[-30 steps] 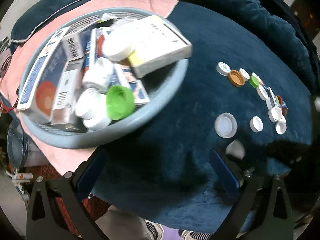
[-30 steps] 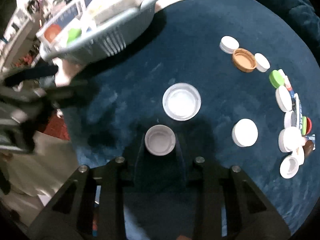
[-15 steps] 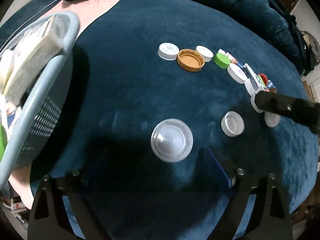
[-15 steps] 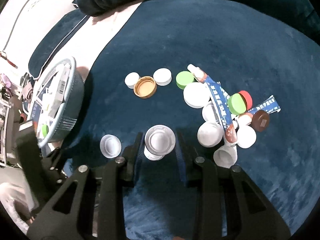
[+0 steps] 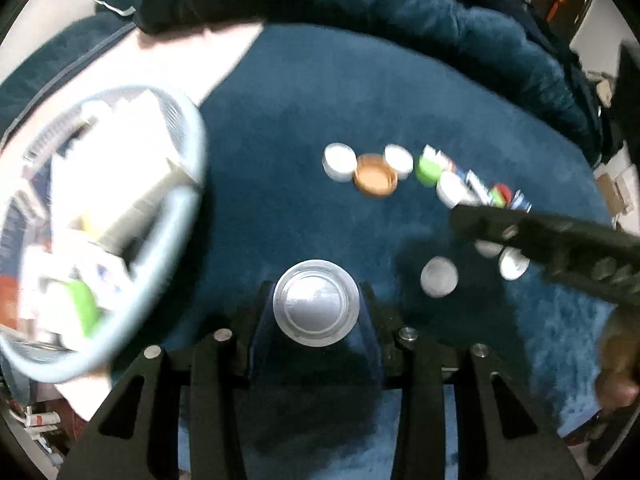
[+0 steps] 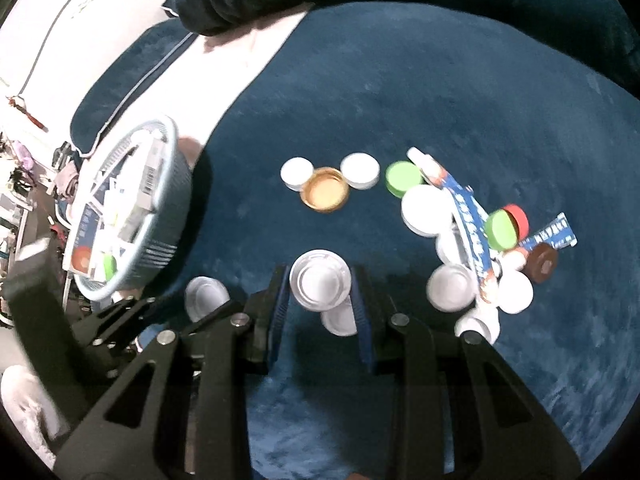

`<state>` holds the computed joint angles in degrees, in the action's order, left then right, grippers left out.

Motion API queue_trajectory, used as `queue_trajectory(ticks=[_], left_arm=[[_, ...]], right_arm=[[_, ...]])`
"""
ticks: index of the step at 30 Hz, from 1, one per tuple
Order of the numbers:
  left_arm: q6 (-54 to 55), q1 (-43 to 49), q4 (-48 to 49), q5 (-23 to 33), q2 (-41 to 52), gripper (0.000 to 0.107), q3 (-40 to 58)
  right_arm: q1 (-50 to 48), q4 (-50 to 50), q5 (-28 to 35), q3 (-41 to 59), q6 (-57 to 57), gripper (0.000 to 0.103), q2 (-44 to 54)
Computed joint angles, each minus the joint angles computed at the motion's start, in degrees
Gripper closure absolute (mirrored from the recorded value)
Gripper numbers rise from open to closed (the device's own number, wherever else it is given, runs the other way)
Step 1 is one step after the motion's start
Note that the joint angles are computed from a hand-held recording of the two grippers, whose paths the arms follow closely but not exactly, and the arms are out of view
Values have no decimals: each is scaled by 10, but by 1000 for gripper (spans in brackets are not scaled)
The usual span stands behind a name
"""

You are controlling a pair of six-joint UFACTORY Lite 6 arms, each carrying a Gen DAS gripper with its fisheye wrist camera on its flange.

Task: Organize objects
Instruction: 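Carry both caps over the blue basket and open both grippers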

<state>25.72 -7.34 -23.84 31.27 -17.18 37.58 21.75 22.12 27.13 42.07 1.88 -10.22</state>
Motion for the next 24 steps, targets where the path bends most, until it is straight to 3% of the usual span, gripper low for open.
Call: queue_trajectory(ticks=[10,17,20,22,23,24], left_arm=[[88,256,-25,198,66,66,207],[105,341,-5,256,156,66,344],[90,348,8,251,191,65,362],[96,353,9,253,206,66,368],[98,350,12,250,209,59,368],[101,351,18,245,208,40,366]], right_arm=[[135,-60,-14,157,112,71,84],[209,-44,-9,301,120,71,190],[216,-5,-2,339,96,71,227],[206,77,10,357,33,71,254],[200,114,19,365,5,71,267],[192,159,29,369,-24,71,281]])
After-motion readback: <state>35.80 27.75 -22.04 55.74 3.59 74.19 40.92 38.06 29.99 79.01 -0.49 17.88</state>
